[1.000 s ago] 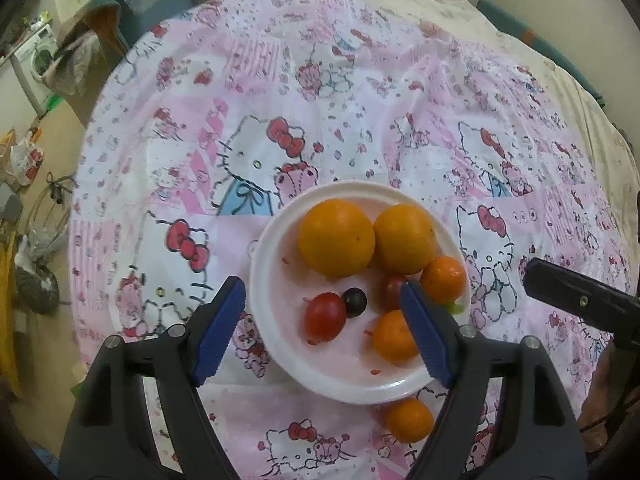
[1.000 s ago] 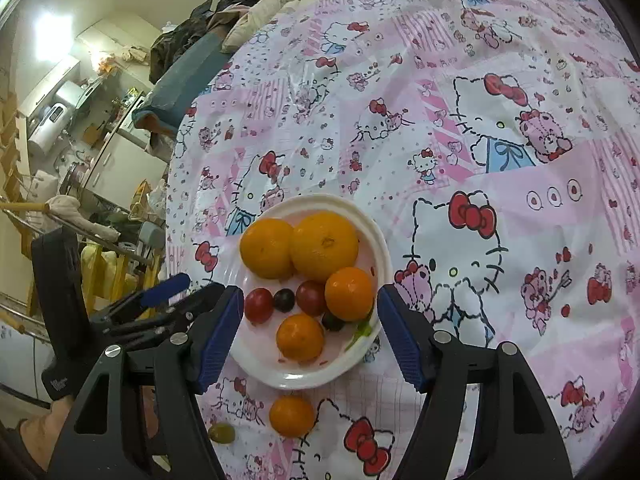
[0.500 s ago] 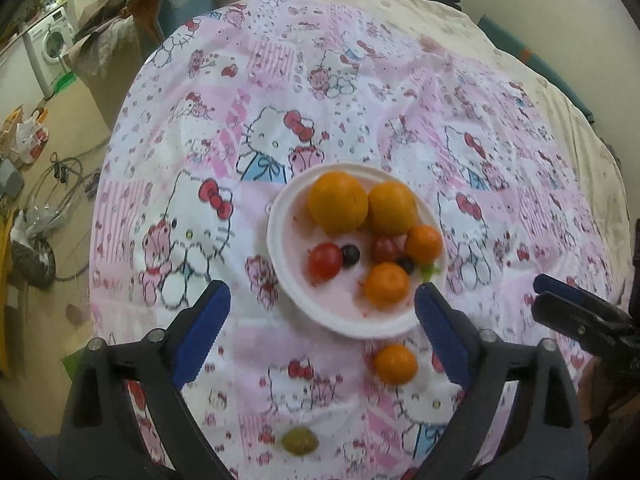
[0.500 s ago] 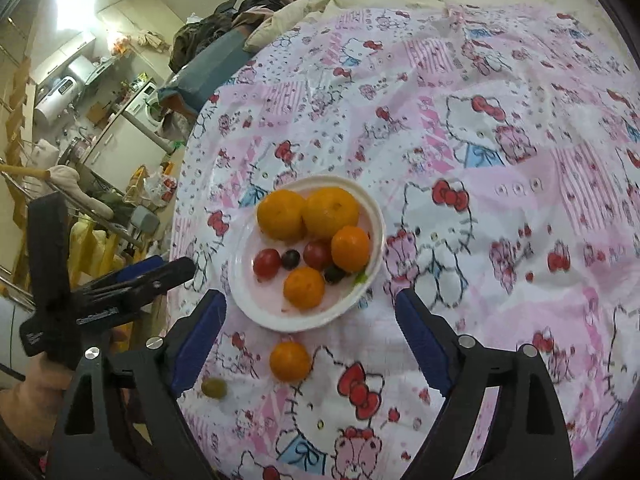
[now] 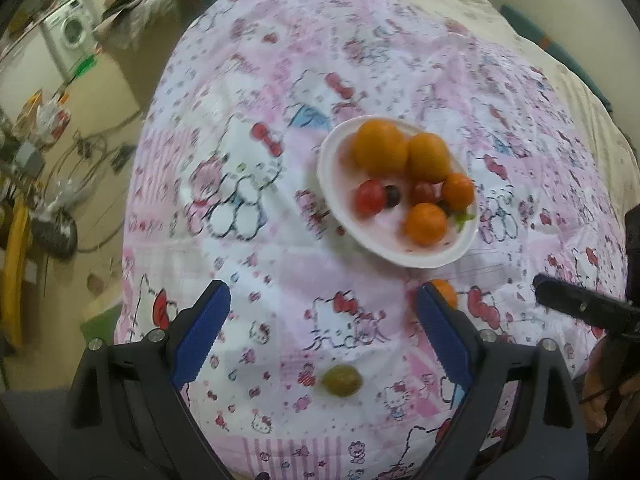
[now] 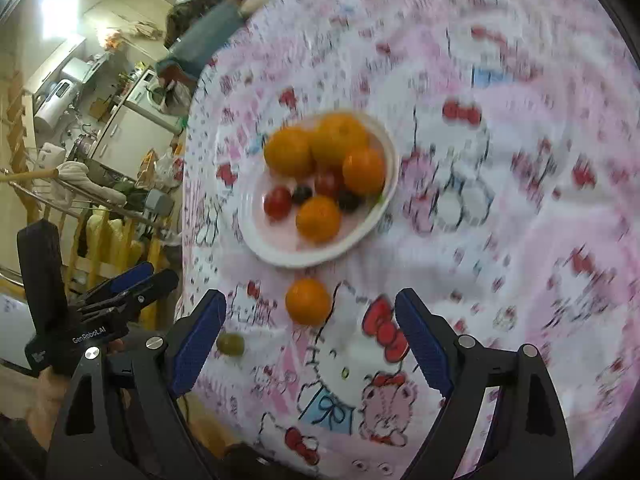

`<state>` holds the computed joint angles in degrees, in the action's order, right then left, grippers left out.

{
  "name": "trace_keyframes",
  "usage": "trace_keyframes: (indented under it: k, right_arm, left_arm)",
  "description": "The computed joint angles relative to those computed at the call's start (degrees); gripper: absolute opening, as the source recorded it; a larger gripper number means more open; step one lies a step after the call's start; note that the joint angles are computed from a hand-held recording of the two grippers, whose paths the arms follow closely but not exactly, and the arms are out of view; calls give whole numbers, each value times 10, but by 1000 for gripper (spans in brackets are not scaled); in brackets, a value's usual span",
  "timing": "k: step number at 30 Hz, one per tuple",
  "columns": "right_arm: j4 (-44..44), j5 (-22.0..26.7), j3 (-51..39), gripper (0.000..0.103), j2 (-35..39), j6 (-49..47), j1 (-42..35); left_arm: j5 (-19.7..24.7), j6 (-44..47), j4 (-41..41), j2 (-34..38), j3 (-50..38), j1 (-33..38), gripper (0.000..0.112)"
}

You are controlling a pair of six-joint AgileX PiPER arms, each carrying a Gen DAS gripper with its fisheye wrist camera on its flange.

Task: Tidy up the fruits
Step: 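Move both grippers back toward the last fruit beside the plate, then grasp the green grape with the left gripper while the right gripper grasps the last mandarin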

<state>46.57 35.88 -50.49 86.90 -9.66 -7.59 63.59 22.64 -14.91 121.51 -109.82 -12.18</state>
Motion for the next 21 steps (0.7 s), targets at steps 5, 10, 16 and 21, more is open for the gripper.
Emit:
trace_keyframes:
  k: [5, 10, 16, 21]
  right_arm:
    - [4, 18, -20, 83, 60, 5, 23]
    - [-21, 11, -68, 70, 132, 29, 66]
    - [-105, 11, -120, 59, 189, 87, 108]
    - [-143, -8, -127, 47, 198, 117, 122]
  left_arm:
    - [2, -5, -4, 12, -13, 13, 92]
    - [22, -14, -3, 29, -34, 25, 92]
    - [15, 11, 0, 25, -16, 32, 92]
    - [32, 56, 11, 27, 15, 34, 92]
